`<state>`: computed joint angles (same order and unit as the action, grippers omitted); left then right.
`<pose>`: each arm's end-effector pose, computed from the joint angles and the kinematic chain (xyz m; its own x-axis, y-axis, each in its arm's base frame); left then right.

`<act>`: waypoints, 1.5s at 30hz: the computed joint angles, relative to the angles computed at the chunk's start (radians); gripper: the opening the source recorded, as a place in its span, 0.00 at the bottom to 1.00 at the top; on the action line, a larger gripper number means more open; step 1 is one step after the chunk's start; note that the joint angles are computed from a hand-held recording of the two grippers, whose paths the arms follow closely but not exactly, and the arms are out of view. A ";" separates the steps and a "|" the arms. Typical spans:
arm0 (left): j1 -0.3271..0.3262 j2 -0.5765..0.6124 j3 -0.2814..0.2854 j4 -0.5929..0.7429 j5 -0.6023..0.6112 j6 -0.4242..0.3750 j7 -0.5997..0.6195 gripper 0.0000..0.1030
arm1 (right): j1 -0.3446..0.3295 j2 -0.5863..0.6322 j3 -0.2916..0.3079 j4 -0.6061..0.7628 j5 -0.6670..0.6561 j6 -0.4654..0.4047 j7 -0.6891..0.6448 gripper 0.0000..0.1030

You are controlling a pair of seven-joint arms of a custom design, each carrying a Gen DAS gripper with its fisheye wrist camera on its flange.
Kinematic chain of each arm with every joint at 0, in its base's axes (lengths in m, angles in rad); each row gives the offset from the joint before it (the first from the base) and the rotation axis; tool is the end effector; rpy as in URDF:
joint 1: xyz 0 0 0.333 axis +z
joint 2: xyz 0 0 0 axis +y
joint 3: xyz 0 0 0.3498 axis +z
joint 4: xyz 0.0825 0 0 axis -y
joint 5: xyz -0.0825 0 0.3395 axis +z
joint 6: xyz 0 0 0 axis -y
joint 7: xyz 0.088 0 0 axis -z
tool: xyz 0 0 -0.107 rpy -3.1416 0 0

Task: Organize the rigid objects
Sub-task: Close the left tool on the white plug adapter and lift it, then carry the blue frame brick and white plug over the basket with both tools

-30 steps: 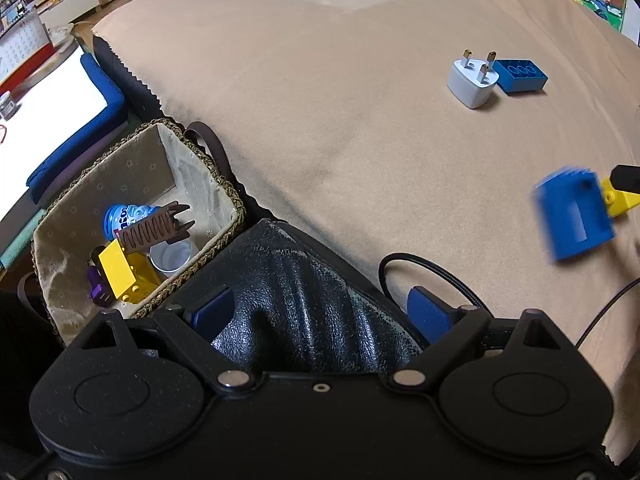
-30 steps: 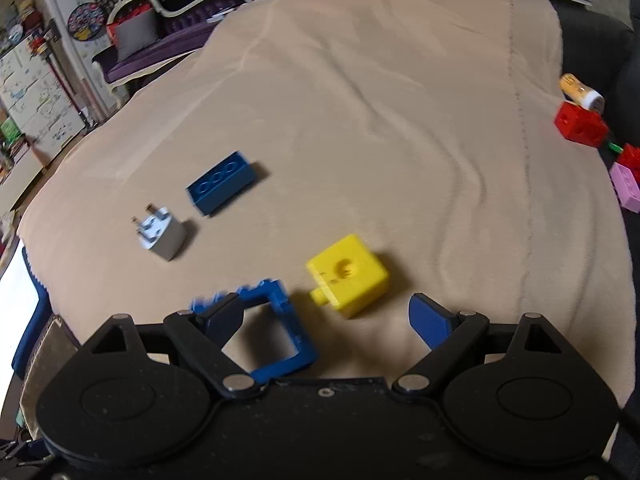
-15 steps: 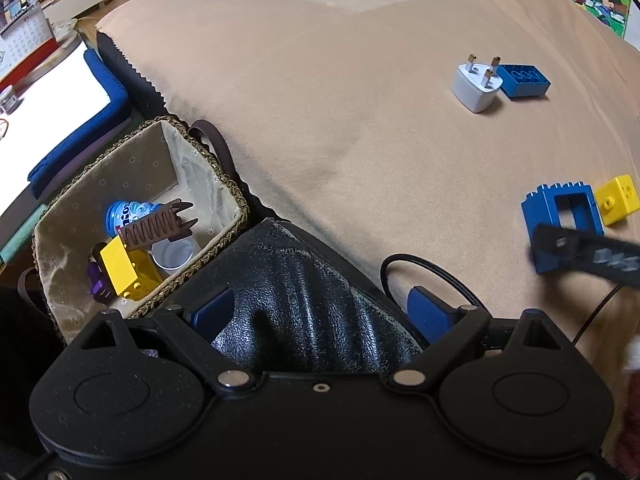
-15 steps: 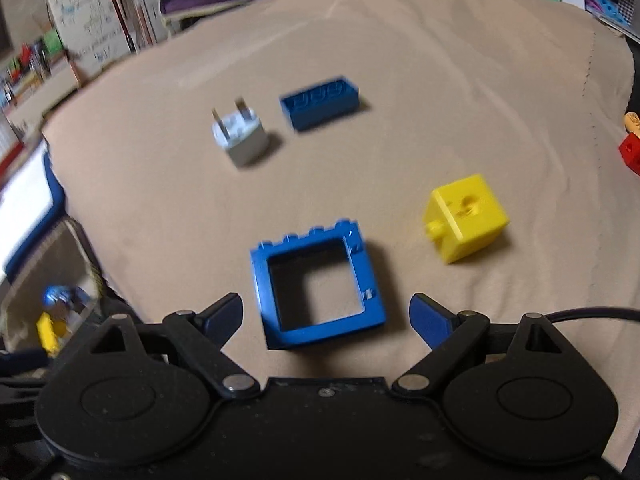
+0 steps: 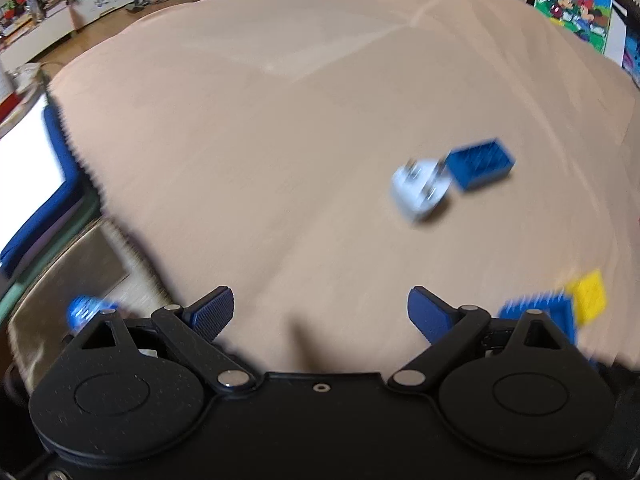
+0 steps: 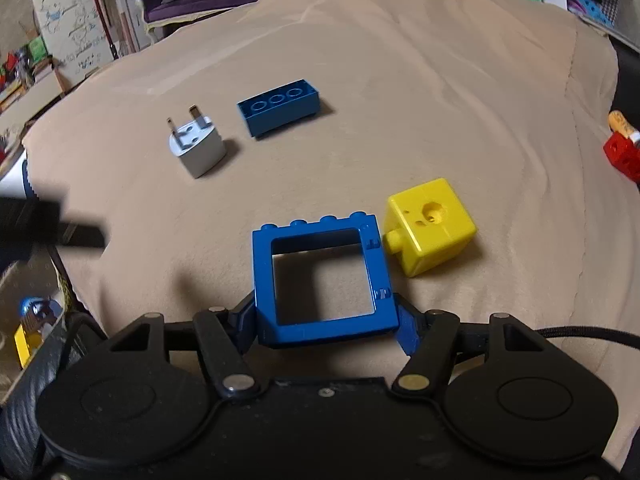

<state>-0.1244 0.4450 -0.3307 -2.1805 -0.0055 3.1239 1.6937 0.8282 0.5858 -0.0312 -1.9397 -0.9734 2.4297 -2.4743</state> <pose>0.5399 -0.2458 0.3194 -0.5014 -0.8614 0.0813 -0.7660 0.3982 -0.5047 0.4232 0.4313 0.2356 -0.5821 -0.8103 -0.0679 -0.6456 0.5113 -0.5672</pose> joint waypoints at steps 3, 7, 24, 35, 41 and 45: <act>-0.060 0.055 0.026 0.102 0.000 -0.050 -0.032 0.90 | 0.000 -0.006 -0.011 -0.016 -0.023 0.022 0.034 0.64; -0.152 0.121 0.092 0.210 0.019 -0.093 -0.091 0.90 | -0.004 -0.018 -0.016 -0.037 -0.055 0.044 0.082 0.64; -0.055 0.207 -0.030 0.310 -0.025 -0.168 -0.031 0.42 | -0.009 -0.010 0.019 0.008 0.019 -0.041 -0.029 0.63; 0.116 0.006 -0.062 0.047 -0.114 -0.035 0.034 0.42 | -0.010 -0.059 0.023 0.025 -0.020 -0.030 -0.056 0.63; 0.179 -0.087 0.008 -0.038 -0.133 0.021 0.001 0.42 | -0.013 -0.010 0.022 0.173 -0.024 -0.026 -0.182 0.63; 0.149 -0.128 0.126 -0.103 -0.108 0.084 -0.066 0.42 | -0.007 0.070 0.013 0.337 0.011 0.013 -0.317 0.63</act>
<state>0.0244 0.3172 -0.2043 -2.2839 -0.1136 3.2076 1.6273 0.8207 0.6562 -0.0182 -1.6023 -0.9620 2.4426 -2.7911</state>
